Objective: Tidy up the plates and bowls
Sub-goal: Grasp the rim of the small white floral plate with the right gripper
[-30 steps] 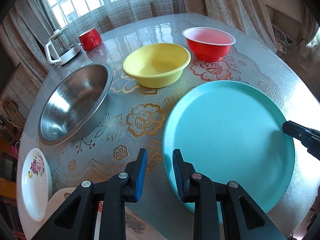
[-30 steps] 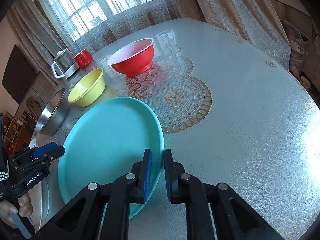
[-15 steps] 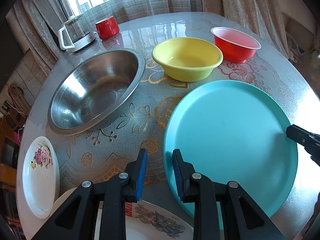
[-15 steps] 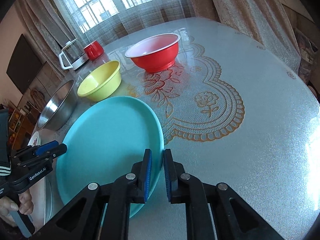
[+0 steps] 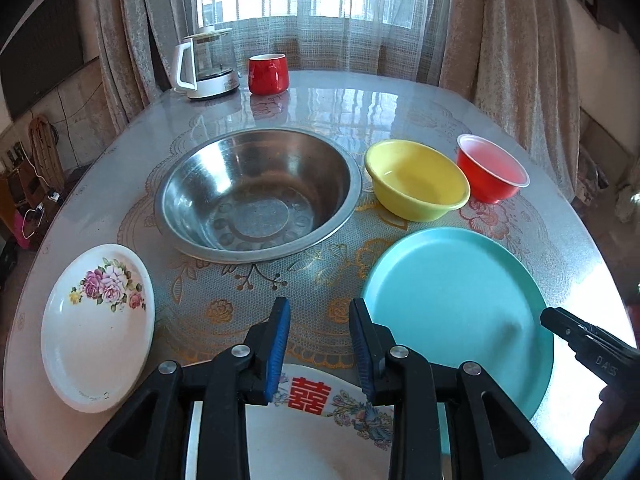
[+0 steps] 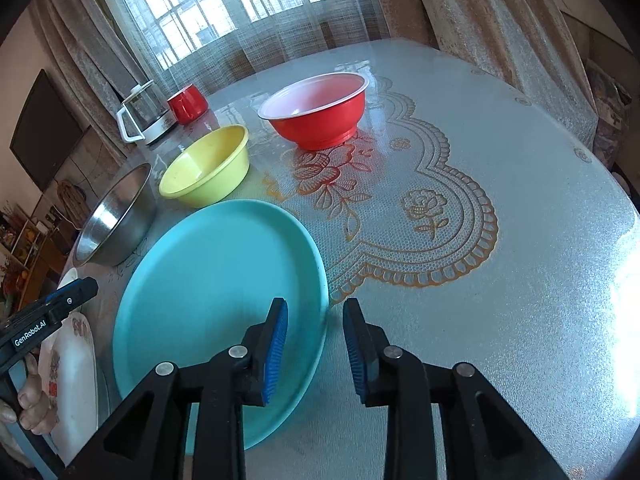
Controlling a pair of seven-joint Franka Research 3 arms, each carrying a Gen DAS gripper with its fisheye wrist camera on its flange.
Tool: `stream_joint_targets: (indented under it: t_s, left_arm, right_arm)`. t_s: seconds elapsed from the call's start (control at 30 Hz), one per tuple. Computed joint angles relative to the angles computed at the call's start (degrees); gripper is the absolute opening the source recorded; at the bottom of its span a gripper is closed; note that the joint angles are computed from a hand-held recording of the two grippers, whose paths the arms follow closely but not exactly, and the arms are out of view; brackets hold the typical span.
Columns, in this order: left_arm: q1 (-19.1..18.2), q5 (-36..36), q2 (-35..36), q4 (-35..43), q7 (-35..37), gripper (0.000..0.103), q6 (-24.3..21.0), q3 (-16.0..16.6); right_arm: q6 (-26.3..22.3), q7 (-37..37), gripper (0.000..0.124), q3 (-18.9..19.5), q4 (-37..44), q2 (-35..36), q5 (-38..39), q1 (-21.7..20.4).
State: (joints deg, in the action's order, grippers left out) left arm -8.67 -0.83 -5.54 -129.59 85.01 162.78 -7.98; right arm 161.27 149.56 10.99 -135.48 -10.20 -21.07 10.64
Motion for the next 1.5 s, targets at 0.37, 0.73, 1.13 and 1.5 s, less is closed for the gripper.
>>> stream_joint_targets:
  t_s: [0.37, 0.73, 1.13, 1.5]
  left_arm:
    - [-1.5, -12.2, -7.8, -8.6, 9.0, 0.038, 7.0, 9.2]
    - [-0.6, -16.2, -10.6, -13.7, 10.4, 0.058, 9.8, 19.7]
    - [3.5, -30.3, -6.5, -9.6, 21.4, 0.05, 2.0, 21.0]
    - [5.6, -47.1, -0.9, -2.9, 39.3, 0.036, -4.8, 18.9]
  right_arm:
    - [2.5, -15.6, 0.037, -2.2, 7.4, 3.7, 12.0, 7.6]
    - [-4.7, -50.5, 0.035, -0.1, 33.0, 22.2, 46.9, 16.8]
    - [-23.7, -37.9, 0.031, -3.9, 68.3, 46.9, 35.7, 22.7]
    - [-28.6, -31.8, 0.024, -5.1, 76.5, 53.2, 33.1, 22.3]
